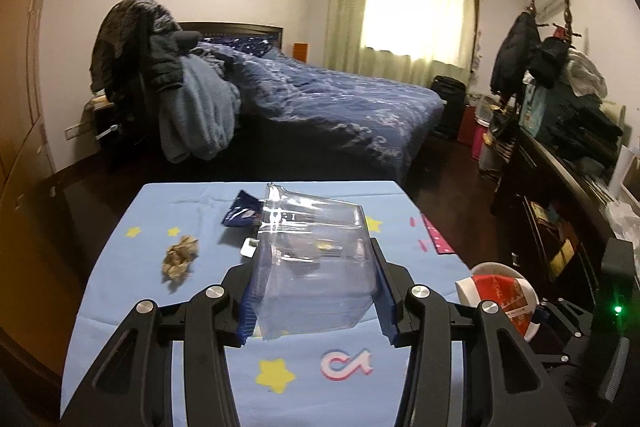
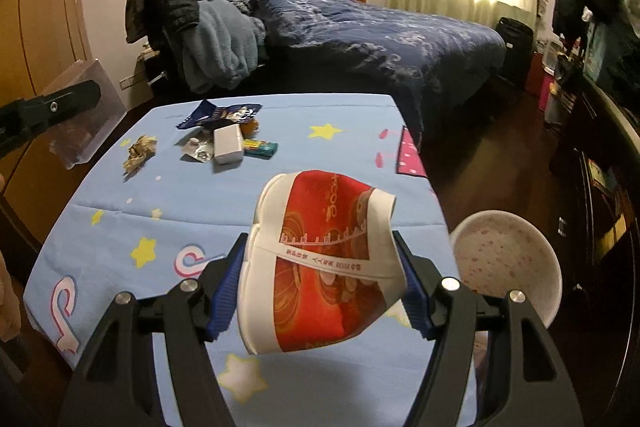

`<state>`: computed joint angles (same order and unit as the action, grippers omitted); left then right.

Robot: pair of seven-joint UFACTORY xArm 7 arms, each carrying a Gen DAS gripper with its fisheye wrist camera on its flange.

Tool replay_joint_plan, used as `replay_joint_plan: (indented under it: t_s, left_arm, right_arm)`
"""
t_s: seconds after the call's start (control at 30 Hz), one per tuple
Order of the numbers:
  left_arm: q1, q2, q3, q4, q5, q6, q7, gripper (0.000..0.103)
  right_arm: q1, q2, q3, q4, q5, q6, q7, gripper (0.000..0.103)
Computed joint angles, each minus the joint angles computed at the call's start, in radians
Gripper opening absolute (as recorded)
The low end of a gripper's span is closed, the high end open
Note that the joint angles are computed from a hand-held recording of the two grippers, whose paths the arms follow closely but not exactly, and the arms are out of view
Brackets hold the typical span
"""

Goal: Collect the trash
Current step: 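Carry the box and cup to the wastebasket and release both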

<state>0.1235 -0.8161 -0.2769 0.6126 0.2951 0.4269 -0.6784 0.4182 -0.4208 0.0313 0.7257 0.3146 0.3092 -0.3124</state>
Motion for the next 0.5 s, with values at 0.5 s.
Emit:
replay_joint_plan:
  t_s: [0.5]
  left_arm:
    - [-0.019,0.148,-0.088,0.120,0.058,-0.033,-0.028,0.048]
  right_arm:
    - [-0.032,-0.035,-0.071,-0.038,0.048,-0.008,-0.030,0.068]
